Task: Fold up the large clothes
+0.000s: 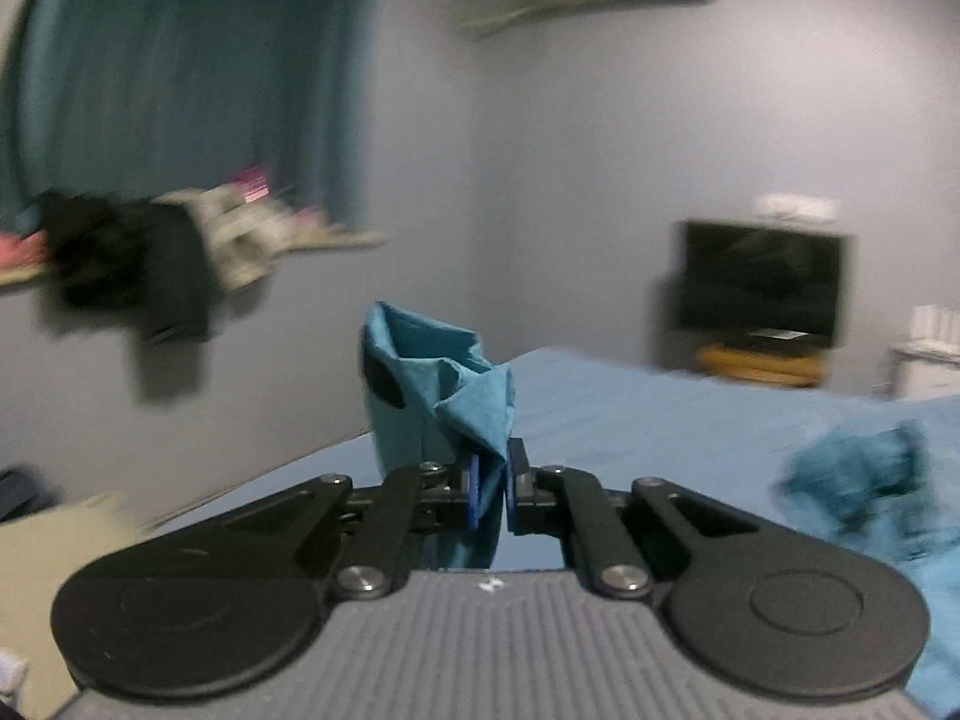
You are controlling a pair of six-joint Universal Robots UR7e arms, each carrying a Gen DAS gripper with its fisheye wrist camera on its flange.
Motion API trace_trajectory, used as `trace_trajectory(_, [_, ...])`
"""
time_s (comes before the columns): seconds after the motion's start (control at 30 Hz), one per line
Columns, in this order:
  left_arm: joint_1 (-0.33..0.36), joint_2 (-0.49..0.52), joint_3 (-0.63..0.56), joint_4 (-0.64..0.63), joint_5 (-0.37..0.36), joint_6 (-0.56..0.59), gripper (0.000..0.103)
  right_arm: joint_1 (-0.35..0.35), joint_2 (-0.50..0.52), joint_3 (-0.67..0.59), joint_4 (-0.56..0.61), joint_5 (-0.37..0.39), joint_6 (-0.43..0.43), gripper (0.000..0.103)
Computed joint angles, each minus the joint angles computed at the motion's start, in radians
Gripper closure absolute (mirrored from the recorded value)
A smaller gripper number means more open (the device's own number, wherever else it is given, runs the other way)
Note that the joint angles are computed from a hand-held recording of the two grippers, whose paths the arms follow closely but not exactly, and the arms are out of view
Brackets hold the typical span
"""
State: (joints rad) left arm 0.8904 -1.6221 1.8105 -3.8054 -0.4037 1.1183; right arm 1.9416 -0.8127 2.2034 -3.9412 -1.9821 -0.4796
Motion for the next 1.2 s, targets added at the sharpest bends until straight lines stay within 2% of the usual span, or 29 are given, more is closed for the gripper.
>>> trace_trajectory(0.1, [-0.044, 0.026, 0.035, 0.185, -0.053, -0.193, 0.101, 0.004, 0.004, -0.001, -0.014, 0.009, -0.001, 0.001])
trace_trajectory(0.27, [-0.070, 0.120, 0.053, 0.421, -0.198, -0.456, 0.101, 0.001, 0.001, 0.005, -0.028, 0.026, -0.003, 0.001])
trace_trajectory(0.33, [-0.075, 0.176, 0.049, 0.467, -0.250, -0.532, 0.101, -0.001, 0.003, 0.004, -0.029, 0.030, 0.002, 0.001])
trace_trajectory(0.43, [-0.066, 0.278, 0.021, 0.500, -0.330, -0.586, 0.101, -0.003, 0.002, 0.003, -0.031, 0.036, 0.008, 0.001])
trace_trajectory(0.6, [-0.049, 0.456, -0.017, 0.512, -0.414, -0.691, 0.101, -0.006, 0.008, -0.005, -0.053, 0.018, 0.016, 0.001])
trace_trajectory(0.7, [-0.042, 0.549, -0.032, 0.512, -0.438, -0.745, 0.101, -0.015, 0.004, -0.014, -0.033, -0.003, 0.060, 0.001])
trace_trajectory(0.8, [-0.021, 0.611, -0.055, 0.576, -0.444, -0.851, 0.100, -0.025, -0.003, -0.020, -0.005, -0.022, 0.104, 0.001])
trace_trajectory(0.83, [-0.012, 0.607, -0.044, 0.618, -0.464, -0.924, 0.098, -0.028, -0.005, -0.023, 0.008, -0.033, 0.118, 0.001])
trace_trajectory(0.87, [-0.009, 0.602, -0.042, 0.673, -0.479, -0.998, 0.085, -0.031, -0.007, -0.025, 0.024, -0.042, 0.135, 0.001])
trace_trajectory(0.9, [-0.004, 0.587, -0.031, 0.723, -0.498, -1.064, 0.059, -0.035, -0.009, -0.026, 0.036, -0.044, 0.153, 0.001])
trace_trajectory(0.97, [-0.002, 0.544, 0.022, 0.709, -0.510, -1.108, 0.029, -0.047, -0.020, -0.025, 0.064, -0.032, 0.196, 0.001])
trace_trajectory(1.03, [-0.004, 0.494, 0.075, 0.653, -0.515, -1.072, 0.027, -0.058, -0.030, -0.018, 0.079, -0.010, 0.227, 0.001])
trace_trajectory(1.1, [-0.004, 0.432, 0.113, 0.672, -0.497, -1.054, 0.024, -0.065, -0.037, -0.015, 0.096, 0.012, 0.244, 0.001])
trace_trajectory(1.2, [-0.026, 0.347, 0.184, 0.679, -0.328, -1.016, 0.024, -0.072, -0.043, -0.008, 0.117, 0.051, 0.246, 0.002])
